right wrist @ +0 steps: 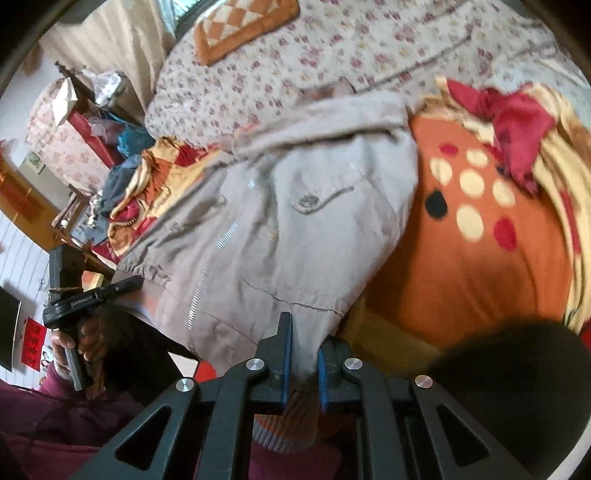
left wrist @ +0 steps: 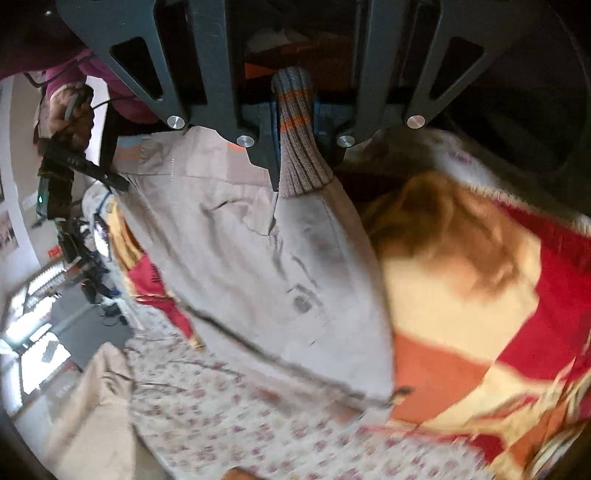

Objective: Fold large clothes
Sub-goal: 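Lift the hem with both grippers and fold it up toward the collar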

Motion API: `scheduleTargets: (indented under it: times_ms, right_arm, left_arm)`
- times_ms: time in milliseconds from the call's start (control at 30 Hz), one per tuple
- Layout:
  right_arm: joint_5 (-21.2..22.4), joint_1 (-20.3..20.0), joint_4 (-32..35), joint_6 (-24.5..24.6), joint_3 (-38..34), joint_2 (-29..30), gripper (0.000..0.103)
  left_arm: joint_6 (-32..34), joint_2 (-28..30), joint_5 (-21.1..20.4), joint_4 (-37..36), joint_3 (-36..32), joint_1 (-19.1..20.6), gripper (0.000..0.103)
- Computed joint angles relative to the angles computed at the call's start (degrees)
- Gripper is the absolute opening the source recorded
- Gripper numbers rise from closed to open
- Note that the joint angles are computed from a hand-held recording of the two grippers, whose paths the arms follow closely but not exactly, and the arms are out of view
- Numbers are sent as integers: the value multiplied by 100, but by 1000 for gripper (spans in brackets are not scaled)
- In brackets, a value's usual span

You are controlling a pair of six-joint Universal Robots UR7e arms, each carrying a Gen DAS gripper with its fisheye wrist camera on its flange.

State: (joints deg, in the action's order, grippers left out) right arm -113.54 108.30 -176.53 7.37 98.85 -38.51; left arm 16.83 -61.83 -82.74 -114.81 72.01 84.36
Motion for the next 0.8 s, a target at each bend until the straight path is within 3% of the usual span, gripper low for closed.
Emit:
scheduleTargets:
  times_ms: [100, 233, 467, 600, 800]
  right_arm:
    - [160, -110, 123, 106, 3, 63, 10]
    - [382, -183, 148, 67, -24, 19, 10]
    - [1024, -346, -385, -37, -83, -147, 10]
    - [989, -325, -431, -183, -476, -81, 10]
    - [849, -295, -115, -620, -1521, 202, 10]
  left_arm:
    - [-182, 96, 52, 98, -116, 85, 11]
    - [45, 66, -150, 23, -176, 22, 11]
    - [186, 373, -625, -251, -788, -160, 11]
    - [226, 713, -626, -546, -1263, -320, 11]
    - [334, 1568, -265, -628, -2488, -547, 11]
